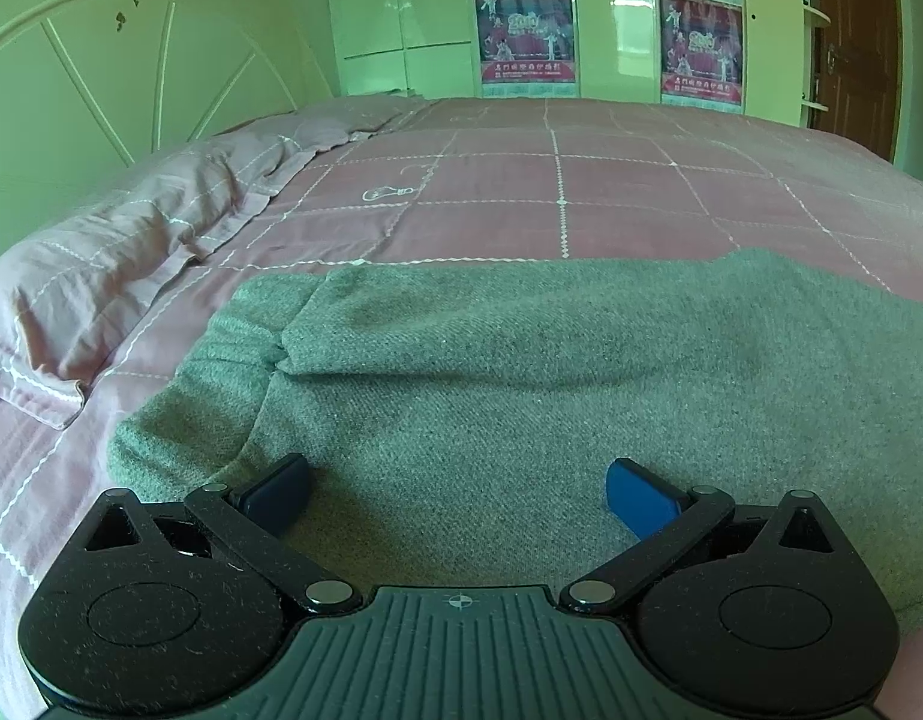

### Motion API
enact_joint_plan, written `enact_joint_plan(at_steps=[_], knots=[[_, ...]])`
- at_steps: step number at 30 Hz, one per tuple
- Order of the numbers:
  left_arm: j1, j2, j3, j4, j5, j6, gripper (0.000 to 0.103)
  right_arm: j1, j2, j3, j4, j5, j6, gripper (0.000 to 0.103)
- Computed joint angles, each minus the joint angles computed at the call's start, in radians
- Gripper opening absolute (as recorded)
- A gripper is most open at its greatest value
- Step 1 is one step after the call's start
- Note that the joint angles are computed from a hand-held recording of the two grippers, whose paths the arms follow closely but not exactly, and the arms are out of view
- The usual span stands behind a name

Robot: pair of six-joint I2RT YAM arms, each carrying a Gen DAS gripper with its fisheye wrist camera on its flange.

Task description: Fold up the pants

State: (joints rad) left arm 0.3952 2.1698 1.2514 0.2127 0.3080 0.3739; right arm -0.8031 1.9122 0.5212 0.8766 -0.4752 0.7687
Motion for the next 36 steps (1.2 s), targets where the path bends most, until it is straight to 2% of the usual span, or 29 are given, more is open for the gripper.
enact_joint_plan(at_steps=[3,7,8,9,10,12,15,16,18,21,23,26,28,29,31,32,33,34,36], knots=[[0.002,-0.006,-0.03,0.043,0.002,0.007,0.103,-0.004,0.068,0.007,0.088,-0.058,0.075,0.054],[0.003,-0.012,-0.037,0.045,0.003,0.008,0.103,0.019,0.104,0.112,-0.024,-0.071,0.059,0.05],[0.002,-0.013,-0.039,0.047,0.001,0.008,0.103,0.02,0.108,0.129,-0.053,-0.079,0.055,0.032],[0.002,-0.014,-0.04,0.047,0.0,0.007,0.103,0.025,0.103,0.147,-0.102,-0.08,0.044,0.005],[0.001,-0.016,-0.041,0.045,-0.003,0.006,0.103,0.036,0.094,0.167,-0.162,-0.067,0.03,0.004],[0.0,-0.018,-0.041,0.041,-0.005,0.008,0.103,0.056,0.021,0.126,-0.184,-0.026,-0.022,0.002],[0.0,-0.017,-0.04,0.04,-0.003,0.005,0.103,0.072,-0.11,0.042,-0.119,-0.01,-0.06,0.002],[-0.001,-0.018,-0.04,0.039,-0.003,0.003,0.103,0.079,-0.149,0.025,-0.13,0.011,-0.074,0.002],[-0.001,-0.017,-0.038,0.038,-0.004,0.004,0.103,0.101,-0.19,0.032,-0.244,0.098,-0.099,0.002],[0.0,-0.011,-0.029,0.034,-0.001,0.004,0.103,0.117,-0.042,0.114,-0.315,0.154,-0.086,0.003],[0.003,-0.008,-0.029,0.038,0.005,0.007,0.103,0.103,0.019,0.08,-0.179,0.125,-0.014,0.002],[0.007,-0.007,-0.052,0.079,0.011,0.01,0.103,0.1,0.028,0.057,-0.132,0.112,-0.008,0.005],[-0.007,-0.045,-0.08,0.075,-0.028,-0.008,0.103,0.079,0.019,0.058,-0.149,0.068,-0.018,0.01],[-0.006,-0.09,-0.124,0.09,0.0,-0.043,0.103,0.064,0.01,0.057,-0.158,0.038,-0.024,0.015],[0.013,-0.191,-0.261,0.198,0.152,-0.143,0.103,0.045,-0.013,0.05,-0.183,0.007,-0.045,0.022],[0.011,-0.237,-0.321,0.234,0.194,-0.167,0.103,0.045,-0.03,0.036,-0.177,0.01,-0.046,0.029],[-0.003,-0.28,-0.384,0.262,0.21,-0.167,0.103,0.047,-0.046,0.015,-0.159,0.017,-0.045,0.037],[-0.024,-0.307,-0.426,0.266,0.2,-0.144,0.103,0.05,-0.059,-0.006,-0.137,0.024,-0.043,0.041],[-0.081,-0.314,-0.464,0.249,0.149,-0.049,0.103,0.068,-0.081,-0.026,-0.121,0.04,-0.045,0.055]])
